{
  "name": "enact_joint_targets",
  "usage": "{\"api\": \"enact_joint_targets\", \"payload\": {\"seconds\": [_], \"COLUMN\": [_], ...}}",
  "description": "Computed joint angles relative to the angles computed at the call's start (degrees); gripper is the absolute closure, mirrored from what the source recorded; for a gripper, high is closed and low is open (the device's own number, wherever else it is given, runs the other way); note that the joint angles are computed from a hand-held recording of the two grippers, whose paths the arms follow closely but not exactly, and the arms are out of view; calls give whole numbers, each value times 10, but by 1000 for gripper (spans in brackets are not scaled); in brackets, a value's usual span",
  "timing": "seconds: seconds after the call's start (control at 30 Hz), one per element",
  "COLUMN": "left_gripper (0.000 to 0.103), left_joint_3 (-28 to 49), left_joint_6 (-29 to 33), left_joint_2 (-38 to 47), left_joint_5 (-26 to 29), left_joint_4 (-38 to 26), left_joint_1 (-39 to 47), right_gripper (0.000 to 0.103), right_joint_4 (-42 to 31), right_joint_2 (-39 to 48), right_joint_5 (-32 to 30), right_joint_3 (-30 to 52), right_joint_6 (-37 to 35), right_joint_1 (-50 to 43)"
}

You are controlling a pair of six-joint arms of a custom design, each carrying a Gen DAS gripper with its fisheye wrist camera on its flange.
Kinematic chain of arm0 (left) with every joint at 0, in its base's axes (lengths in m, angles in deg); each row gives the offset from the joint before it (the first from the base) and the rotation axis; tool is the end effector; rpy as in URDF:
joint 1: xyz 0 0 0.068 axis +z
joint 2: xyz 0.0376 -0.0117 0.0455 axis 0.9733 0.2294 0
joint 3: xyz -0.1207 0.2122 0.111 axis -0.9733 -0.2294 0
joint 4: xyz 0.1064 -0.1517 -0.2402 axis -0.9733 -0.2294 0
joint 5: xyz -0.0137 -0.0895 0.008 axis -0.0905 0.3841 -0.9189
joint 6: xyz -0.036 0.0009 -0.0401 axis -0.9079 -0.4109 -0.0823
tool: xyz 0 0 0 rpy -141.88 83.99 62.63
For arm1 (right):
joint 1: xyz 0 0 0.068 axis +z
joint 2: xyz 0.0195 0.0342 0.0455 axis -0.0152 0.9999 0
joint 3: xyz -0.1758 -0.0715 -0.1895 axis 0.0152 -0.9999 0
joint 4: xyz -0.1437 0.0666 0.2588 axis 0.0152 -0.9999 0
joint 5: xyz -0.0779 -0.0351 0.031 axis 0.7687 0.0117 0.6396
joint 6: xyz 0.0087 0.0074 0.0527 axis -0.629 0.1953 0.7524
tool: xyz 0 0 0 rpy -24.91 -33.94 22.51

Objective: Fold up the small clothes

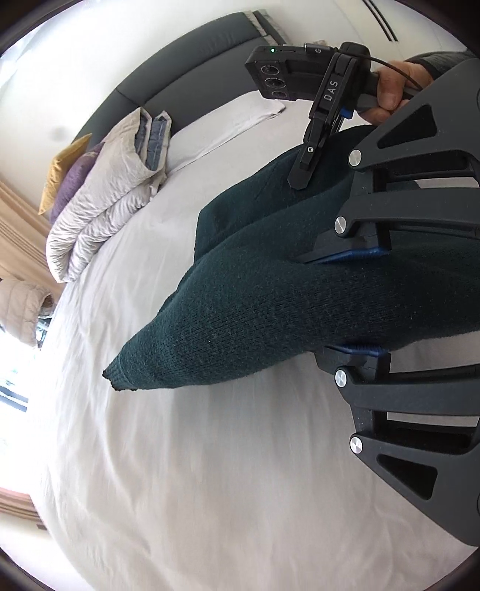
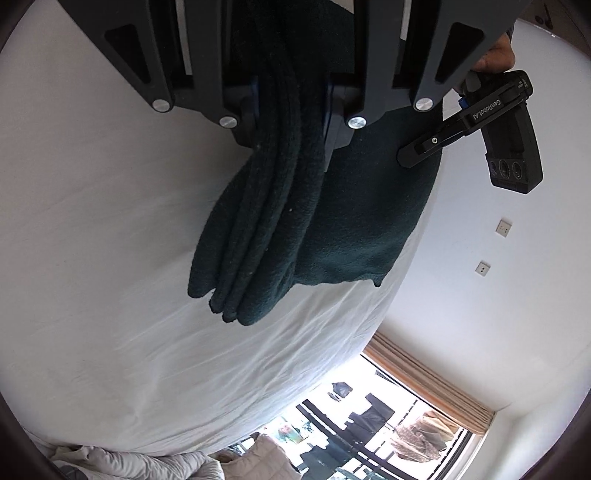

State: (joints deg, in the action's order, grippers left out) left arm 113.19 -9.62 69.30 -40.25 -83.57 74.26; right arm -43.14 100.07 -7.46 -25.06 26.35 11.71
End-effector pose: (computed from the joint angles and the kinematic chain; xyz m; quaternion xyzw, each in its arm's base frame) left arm 0.3768 -0.0381 0.2271 0.1708 0.9072 -0.3001 0.2402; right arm 0.2340 0.0642 0.2215 0.1747 0.8737 0.3372 0.3039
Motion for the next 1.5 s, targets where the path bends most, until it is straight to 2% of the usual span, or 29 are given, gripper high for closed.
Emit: {"api": "enact_joint_targets", "payload": {"seconds": [0.13,0.33,0.4,0.57,0.67,0.77,0.87,0.93,1.0,1.1,1.2,1.27,1.3,1.37,1.47,1.5], "left_gripper": [72,72,72,72,72,70,60,42,33,30,28,28,28,28,27,21], "left_joint_3": [-4,-14,-15,-23,-52,-94,-116,-129,-136,-140,-151,-175,-192,-235,-323,-339], "left_joint_6": [85,233,295,378,422,426,426,428,427,429,422,407,402,415,421,428], "left_joint_2": [-45,-91,-89,-61,-55,-64,-44,-35,-27,-19,-33,-73,-103,-179,-342,-384], "left_joint_5": [17,38,48,53,52,42,45,53,55,60,57,58,58,61,85,107], "left_joint_4": [-88,-191,-224,-270,-265,-222,-197,-179,-161,-149,-133,-113,-99,-71,6,11], "left_joint_1": [91,228,281,354,382,382,395,412,423,429,434,441,449,478,540,567], "right_gripper": [77,77,77,77,77,76,71,70,69,67,59,49,47,44,43,43], "right_joint_4": [22,72,76,74,96,123,192,235,261,273,232,166,129,43,-80,-118], "right_joint_2": [32,77,97,109,105,102,92,78,65,57,5,-50,-71,-127,-139,-126], "right_joint_5": [66,124,147,177,191,176,178,189,198,205,248,307,337,403,525,564], "right_joint_3": [28,43,54,51,29,-3,-54,-87,-111,-117,-132,-137,-134,-132,-89,-67], "right_joint_6": [48,114,121,144,172,184,205,212,212,216,224,239,247,265,307,327], "right_joint_1": [121,245,278,323,338,325,330,336,341,340,364,398,415,455,541,571]}}
